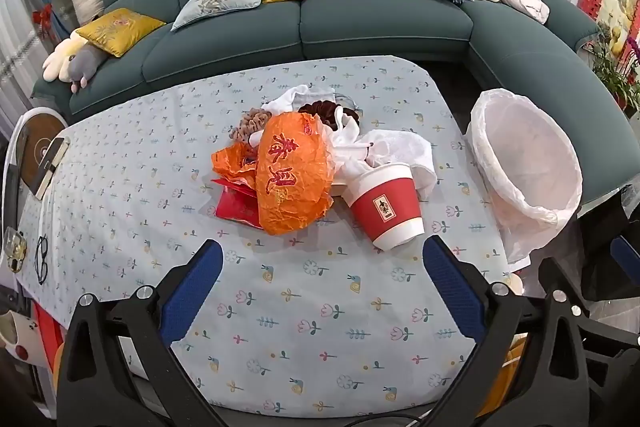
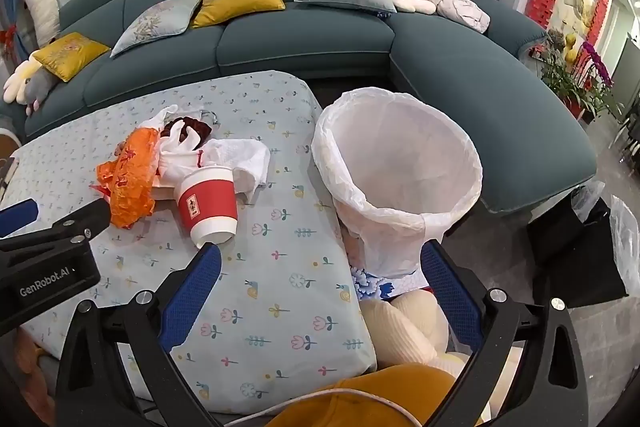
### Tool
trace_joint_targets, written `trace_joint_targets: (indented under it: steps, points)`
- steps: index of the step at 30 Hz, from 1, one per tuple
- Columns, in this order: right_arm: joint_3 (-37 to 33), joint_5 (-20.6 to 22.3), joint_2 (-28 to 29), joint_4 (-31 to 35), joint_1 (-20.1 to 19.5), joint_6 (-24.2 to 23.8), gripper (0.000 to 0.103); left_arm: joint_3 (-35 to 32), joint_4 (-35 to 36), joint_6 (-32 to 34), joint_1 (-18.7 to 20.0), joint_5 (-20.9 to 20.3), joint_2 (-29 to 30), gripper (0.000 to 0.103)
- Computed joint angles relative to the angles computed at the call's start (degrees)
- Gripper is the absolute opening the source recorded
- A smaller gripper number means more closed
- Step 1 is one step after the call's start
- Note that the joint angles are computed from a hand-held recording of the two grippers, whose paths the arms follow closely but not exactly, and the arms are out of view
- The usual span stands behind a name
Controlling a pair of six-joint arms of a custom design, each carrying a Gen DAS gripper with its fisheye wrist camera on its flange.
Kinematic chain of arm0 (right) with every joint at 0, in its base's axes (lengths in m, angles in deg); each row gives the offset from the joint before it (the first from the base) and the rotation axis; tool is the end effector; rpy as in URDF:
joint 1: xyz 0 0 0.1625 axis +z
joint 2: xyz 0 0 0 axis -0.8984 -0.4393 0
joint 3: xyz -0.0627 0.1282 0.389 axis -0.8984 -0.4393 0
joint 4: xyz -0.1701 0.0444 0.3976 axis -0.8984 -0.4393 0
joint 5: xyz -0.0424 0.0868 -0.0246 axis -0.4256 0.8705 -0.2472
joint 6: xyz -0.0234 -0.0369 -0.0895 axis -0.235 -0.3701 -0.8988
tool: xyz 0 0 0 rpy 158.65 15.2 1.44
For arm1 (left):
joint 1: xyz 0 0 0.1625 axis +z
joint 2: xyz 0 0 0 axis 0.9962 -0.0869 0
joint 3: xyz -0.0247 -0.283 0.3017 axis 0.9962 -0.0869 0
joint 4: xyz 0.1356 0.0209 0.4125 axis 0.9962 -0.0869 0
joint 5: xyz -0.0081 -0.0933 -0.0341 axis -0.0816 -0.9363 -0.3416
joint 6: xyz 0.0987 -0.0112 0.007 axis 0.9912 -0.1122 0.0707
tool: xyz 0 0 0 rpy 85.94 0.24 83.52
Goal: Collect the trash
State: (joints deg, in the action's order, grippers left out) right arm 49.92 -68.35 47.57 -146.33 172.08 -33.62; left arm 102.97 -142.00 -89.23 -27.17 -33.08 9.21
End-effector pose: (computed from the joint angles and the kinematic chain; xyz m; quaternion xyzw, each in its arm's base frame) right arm 0.3332 -0.8207 0.1541 0.1357 -0.8750 0.2840 0.3678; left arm -0.2547 -0.8196 0.2591 0.0510 0.8570 -0.2875 0.4246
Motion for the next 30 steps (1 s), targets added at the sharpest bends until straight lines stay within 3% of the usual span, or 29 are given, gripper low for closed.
trace_joint_targets:
  steps: [6,11,30]
  points:
    - [-0.68,0.05,0.33,0.24,0.16,-0.15,0.096,0.33,0.22,-0.39,-0.06,0.05,-0.09,0.096]
    - [3.14,0.78,-1.25,-2.87,-0.94,-1.42,0.096,-0.31,1.1,-0.67,0.04,-0.18,0.06,0.096]
    - [-1.68,-0.09,0.79,1.25,-0.07,0.02,0.096,-0.43,1.0,-0.95,0.28,-0.06,0.41,0.096]
